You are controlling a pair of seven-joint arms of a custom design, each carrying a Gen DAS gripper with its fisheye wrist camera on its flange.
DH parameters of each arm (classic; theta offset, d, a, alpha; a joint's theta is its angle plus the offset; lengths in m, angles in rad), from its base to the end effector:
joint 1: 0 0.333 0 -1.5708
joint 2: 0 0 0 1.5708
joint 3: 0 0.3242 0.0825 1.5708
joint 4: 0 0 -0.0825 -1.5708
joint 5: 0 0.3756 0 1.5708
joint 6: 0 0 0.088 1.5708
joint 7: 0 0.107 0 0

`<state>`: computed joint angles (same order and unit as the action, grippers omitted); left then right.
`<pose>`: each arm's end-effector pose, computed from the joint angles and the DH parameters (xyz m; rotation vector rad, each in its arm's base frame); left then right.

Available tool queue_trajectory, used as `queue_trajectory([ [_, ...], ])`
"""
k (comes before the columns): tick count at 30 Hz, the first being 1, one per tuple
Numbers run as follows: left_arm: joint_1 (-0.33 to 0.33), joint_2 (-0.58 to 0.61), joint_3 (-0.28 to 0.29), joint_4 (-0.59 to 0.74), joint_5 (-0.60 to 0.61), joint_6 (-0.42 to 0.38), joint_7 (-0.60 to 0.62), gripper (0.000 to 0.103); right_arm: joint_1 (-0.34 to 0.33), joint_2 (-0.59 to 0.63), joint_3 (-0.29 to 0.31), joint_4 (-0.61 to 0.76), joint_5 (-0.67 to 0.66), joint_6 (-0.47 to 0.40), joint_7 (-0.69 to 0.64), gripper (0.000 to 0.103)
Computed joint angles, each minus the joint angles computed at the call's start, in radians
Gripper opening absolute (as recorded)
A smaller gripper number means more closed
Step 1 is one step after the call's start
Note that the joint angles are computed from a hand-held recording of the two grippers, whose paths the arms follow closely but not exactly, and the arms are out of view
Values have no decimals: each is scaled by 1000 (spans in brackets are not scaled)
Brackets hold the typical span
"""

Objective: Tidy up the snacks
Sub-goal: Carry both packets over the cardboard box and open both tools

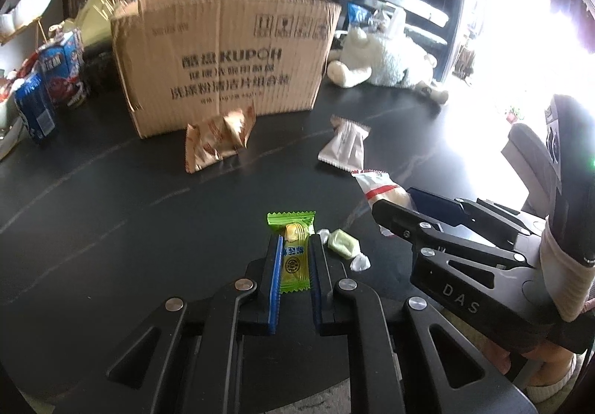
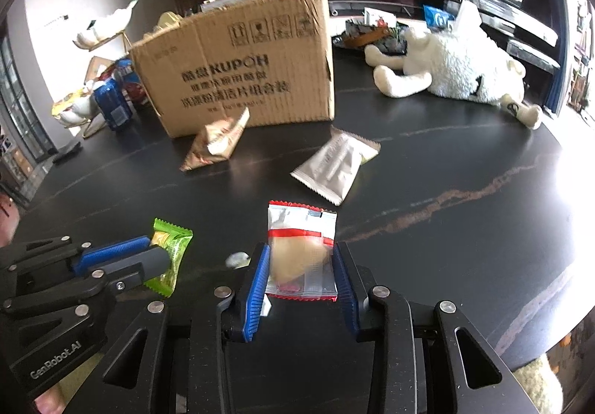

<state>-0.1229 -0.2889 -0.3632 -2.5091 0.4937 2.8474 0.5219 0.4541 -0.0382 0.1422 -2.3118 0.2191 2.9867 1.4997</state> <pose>0.3999 -0.2466 0.4542 -1.9736 1.7619 -0.7740 0.4596 0.2942 0.4555 -2.0886 1.2884 -0.3384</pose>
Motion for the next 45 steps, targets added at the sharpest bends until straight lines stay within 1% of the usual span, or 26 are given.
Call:
queue_trajectory([
  [4,20,-44,-10,-8,23,4,-20,14,16,-21,-5,19,80,-13,-70,36],
  [9,66,-89,-36,-2,61,-1,-45,14,19,-36,-2,44,48,-2,-61,36],
  [18,157,-137,-68,34,149,-12,-83,14,34,-9,-1,141,89,-17,-108,36],
  [22,189,-140,-68,63,190,-19,-91,14,28,23,6,202,100,-17,-119,36],
  [27,216,-129,-57,108,234,-33,-91,14,16,70,19,289,57,-11,-89,36],
  [31,222,-111,-33,147,257,-32,-74,14,7,114,28,365,24,-13,-70,36],
  [37,236,-63,-6,221,303,-37,-51,14,3,189,32,496,-32,-37,-37,36],
  [45,212,46,58,316,328,-37,-24,14,11,308,27,679,-101,-98,-1,36],
])
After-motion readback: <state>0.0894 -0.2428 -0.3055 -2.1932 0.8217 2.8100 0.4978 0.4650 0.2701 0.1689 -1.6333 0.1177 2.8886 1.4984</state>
